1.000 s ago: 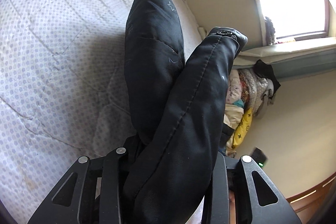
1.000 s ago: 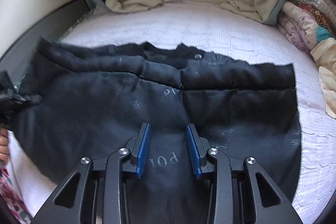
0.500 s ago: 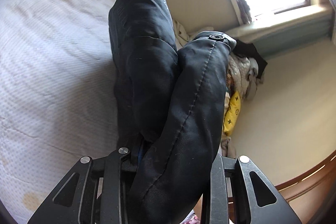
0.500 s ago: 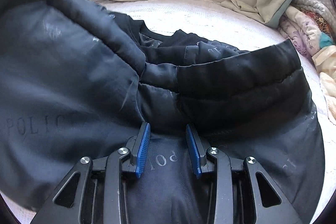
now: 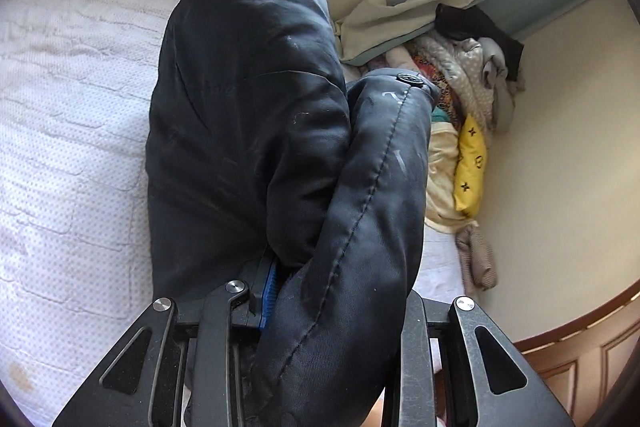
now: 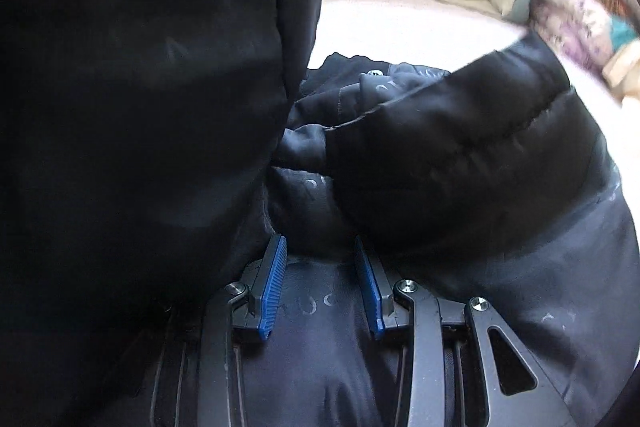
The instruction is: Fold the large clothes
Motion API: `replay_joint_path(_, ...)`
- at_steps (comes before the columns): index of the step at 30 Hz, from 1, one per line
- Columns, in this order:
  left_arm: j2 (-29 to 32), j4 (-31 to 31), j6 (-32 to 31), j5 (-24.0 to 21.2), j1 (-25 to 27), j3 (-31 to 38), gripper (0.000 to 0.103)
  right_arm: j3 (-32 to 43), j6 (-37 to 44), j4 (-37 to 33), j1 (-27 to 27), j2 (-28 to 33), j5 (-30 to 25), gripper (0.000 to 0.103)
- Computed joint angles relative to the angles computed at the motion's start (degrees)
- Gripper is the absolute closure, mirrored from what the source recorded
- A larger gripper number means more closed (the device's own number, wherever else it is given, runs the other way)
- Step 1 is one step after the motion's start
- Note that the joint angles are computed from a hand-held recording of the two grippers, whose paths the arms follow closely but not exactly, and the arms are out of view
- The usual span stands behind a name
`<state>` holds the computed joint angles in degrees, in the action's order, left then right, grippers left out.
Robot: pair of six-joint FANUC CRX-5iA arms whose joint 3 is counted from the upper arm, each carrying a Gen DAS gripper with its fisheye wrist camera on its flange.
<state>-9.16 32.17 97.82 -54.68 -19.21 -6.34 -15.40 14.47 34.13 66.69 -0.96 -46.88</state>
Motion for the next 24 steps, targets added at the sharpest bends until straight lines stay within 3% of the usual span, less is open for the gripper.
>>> replay_joint_path(3,0.55,-2.52,2.59,-0.24,-1.25,1.38,0.070,1.39,7.86,-13.24,-3.52,-3.51,3.86,0.070)
replay_joint_path(6,1.89,-4.06,3.78,-0.56,-2.44,2.94,0.070,4.73,14.52,-28.57,-7.87,-6.76,1.88,0.069)
replay_joint_path(8,2.28,-4.80,4.22,-0.56,-3.22,3.21,0.070,4.32,14.21,-36.90,-11.40,-11.04,1.32,0.059)
replay_joint_path(10,3.71,-5.82,4.76,-1.07,-4.28,5.07,0.070,1.46,10.48,-35.81,-11.93,-15.17,2.73,0.052)
replay_joint_path(12,5.22,-7.03,5.18,-1.76,-5.46,7.19,0.070,-3.09,3.61,-29.79,-11.14,-20.85,5.03,0.048)
replay_joint_path(15,7.04,-9.85,5.65,-3.14,-7.28,10.21,0.070,-9.38,-0.77,-28.31,-12.14,-28.04,15.65,0.036)
replay_joint_path(17,8.24,-12.14,6.14,-3.89,-8.64,11.95,0.070,-10.95,3.17,-33.20,-13.64,-30.41,22.26,0.027)
replay_joint_path(20,9.74,-14.97,6.91,-5.03,-10.36,13.94,0.070,-8.54,11.40,-40.48,-15.61,-29.54,22.31,0.019)
replay_joint_path(24,10.45,-19.04,7.56,-6.87,-12.43,15.87,0.069,-0.05,23.08,-52.19,-19.91,-23.05,13.13,0.019)
